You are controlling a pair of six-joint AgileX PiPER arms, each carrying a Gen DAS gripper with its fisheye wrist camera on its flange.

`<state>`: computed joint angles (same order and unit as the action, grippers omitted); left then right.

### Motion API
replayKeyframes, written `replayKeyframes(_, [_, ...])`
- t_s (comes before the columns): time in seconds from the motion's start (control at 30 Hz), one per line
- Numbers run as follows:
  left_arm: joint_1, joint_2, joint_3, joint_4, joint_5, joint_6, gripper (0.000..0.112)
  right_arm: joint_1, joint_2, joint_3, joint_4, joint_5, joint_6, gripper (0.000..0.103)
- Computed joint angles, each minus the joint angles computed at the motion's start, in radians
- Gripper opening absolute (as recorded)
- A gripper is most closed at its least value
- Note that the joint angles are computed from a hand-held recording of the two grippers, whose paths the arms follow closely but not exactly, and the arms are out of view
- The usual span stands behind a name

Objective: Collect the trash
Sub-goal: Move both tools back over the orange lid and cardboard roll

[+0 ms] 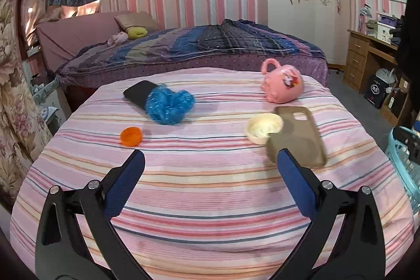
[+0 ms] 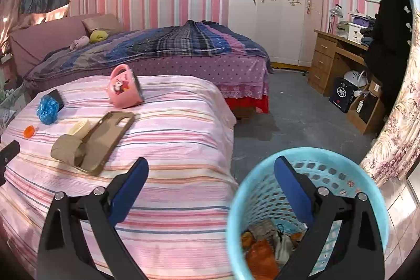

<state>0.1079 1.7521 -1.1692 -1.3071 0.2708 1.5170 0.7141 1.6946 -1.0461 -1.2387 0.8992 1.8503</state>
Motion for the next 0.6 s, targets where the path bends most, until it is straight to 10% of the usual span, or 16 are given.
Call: replayKeyframes(0.6, [0.135,0.092,-0.124,0.112,0.048,-0.113,0.097,0.093,0.208,-0.290,0.082,0.065,-0.154,0.094])
